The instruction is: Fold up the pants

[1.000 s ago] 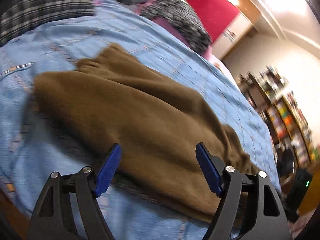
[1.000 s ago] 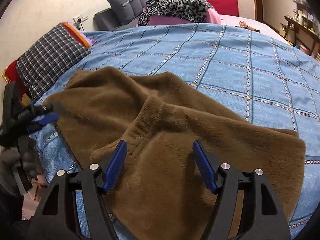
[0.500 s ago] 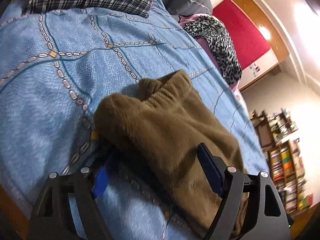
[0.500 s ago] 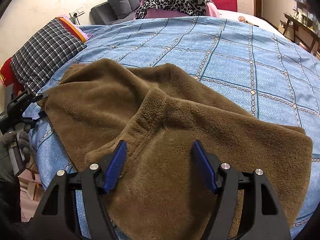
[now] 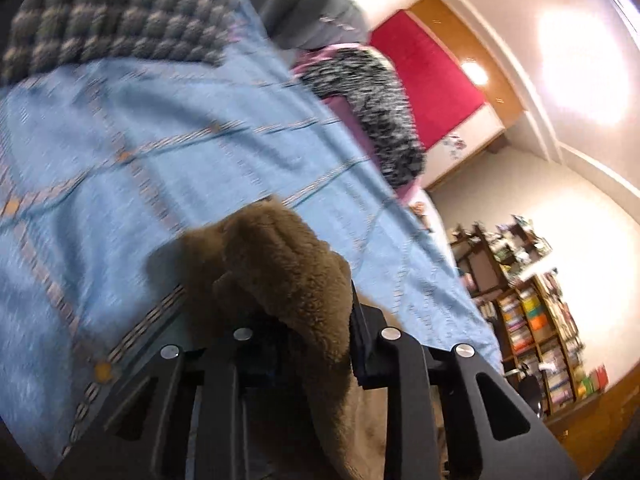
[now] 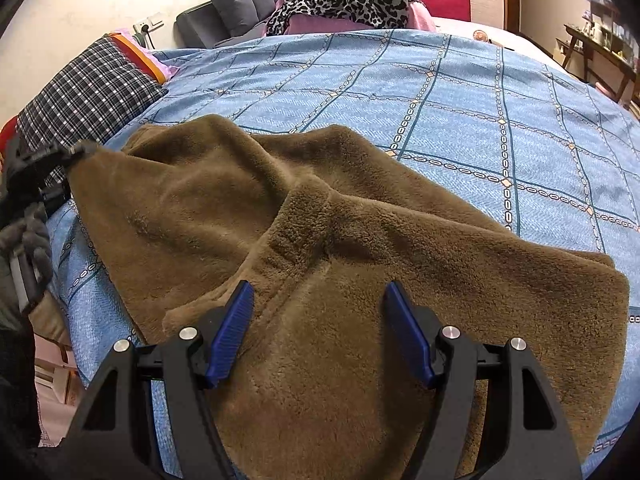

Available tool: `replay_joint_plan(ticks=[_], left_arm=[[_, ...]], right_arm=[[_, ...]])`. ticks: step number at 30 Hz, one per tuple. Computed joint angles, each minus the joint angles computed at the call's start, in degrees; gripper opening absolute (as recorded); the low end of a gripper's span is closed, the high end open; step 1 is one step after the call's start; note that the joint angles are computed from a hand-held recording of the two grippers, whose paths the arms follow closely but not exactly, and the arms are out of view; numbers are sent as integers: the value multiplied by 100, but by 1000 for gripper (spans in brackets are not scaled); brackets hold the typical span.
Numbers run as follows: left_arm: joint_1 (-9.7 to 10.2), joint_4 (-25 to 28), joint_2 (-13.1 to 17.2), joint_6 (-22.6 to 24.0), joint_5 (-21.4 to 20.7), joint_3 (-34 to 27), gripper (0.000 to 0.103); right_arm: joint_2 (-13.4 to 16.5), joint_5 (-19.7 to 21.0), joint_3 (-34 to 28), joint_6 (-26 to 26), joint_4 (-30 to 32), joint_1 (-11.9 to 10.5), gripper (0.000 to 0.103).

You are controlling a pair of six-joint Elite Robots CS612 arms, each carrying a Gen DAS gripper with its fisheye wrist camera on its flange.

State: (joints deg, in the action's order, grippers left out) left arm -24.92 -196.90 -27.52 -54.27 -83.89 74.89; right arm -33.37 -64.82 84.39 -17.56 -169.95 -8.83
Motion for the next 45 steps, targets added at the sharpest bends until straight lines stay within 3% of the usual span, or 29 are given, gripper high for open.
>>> replay_joint_plan(ticks=[6,8,15,21,25,28,31,38,45], left_arm=[[40,-824,73,678,-323,-230,22],[53,-693,72,704,-271,-233,22],[208,603,66,-114,-369,53,23],[241,494,99,-116,-449,151,28],[239,515,124,-93,-406,136,47],[272,468,193,-196,-576,39,60],[284,548,249,-151,-677,-92,65],[297,735,374,33,-801,-331,70],[340,616,418,19,-989,-369,72]], right_arm=[[19,-25,-40,37,31,4,70],[27,-40,-65,58,60,11,70],[9,-119,-101,-2,192,31,70],[-105,-93,-89,23,80,68,70],[-99,35,-284,-177,29,179,70],[10,186,-621,-351,239,321,70],[155,410,-1018,-566,648,492,70],[643,719,-2149,-1005,1634,962,70],[1295,565,-3443,-982,2497,1282,70]])
